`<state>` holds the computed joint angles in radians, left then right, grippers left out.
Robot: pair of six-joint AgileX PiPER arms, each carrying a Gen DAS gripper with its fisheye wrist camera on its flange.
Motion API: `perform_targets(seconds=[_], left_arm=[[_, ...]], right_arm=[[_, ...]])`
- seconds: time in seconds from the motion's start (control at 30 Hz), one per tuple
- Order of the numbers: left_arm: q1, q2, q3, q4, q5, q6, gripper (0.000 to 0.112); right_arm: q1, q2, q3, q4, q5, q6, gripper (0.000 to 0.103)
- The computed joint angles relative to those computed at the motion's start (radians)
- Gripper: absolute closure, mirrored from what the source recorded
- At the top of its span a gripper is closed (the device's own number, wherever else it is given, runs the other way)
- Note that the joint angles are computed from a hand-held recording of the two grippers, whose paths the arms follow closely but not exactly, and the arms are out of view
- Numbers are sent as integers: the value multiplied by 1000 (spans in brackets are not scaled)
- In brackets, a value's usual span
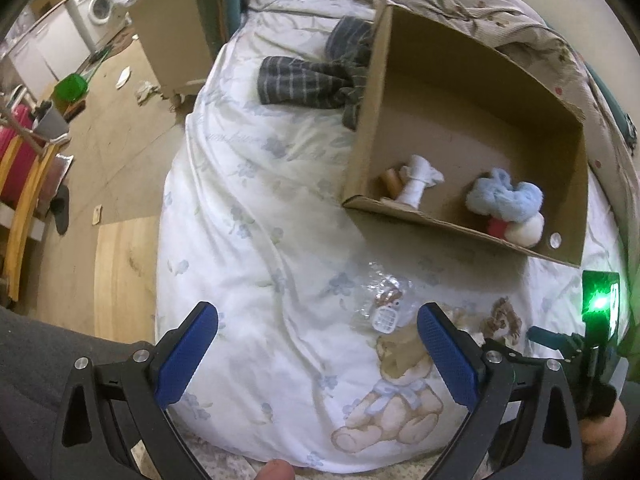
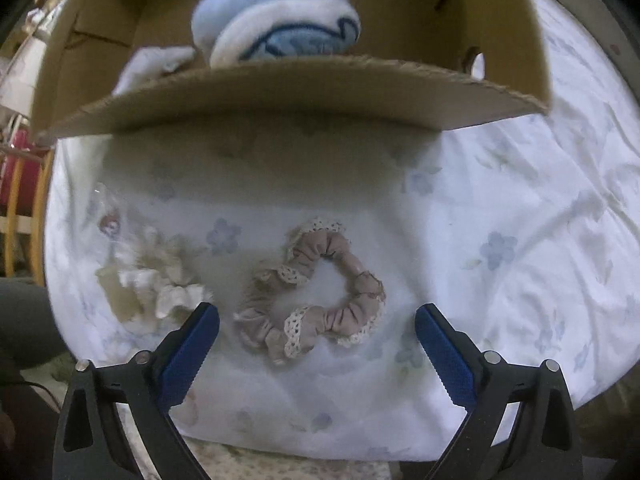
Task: Organize soft objects
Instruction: 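Grasp the beige scrunchie with the right tool while the left tool grasps the clear plastic bag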
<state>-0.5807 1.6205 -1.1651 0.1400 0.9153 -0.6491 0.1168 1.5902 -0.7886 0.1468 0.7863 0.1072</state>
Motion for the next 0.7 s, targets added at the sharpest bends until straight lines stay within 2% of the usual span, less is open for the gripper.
perform_targets(seconds=[0.07, 0.1, 0.17, 0.23, 0.27, 0.3, 0.4, 0.7], left_arm=[[10, 7, 2, 1, 0, -1, 13], [13, 12, 1, 5, 3, -4, 13], [27, 22, 3, -8, 1, 4, 13], [34, 32, 5, -18, 0, 10, 13], [36, 36, 5, -24, -3, 14, 13], [38, 40, 6, -29, -7, 21, 13], [35, 59, 4, -29, -13, 26, 13], [43, 127, -23, -74, -39, 74, 14]], right_arm=[[12, 18, -11, -6, -6, 8, 3], [18, 28, -18, -5, -2, 7, 16], [29, 43, -32, -19, 4, 23, 27], [14, 38, -30, -18, -2, 19, 45], [8, 32, -30, -18, -2, 19, 64], [-5, 27, -28, -13, -3, 12, 79], [-61, 11, -21, 34, -6, -37, 89], [-188, -238, 15, 295, 42, -235, 90]])
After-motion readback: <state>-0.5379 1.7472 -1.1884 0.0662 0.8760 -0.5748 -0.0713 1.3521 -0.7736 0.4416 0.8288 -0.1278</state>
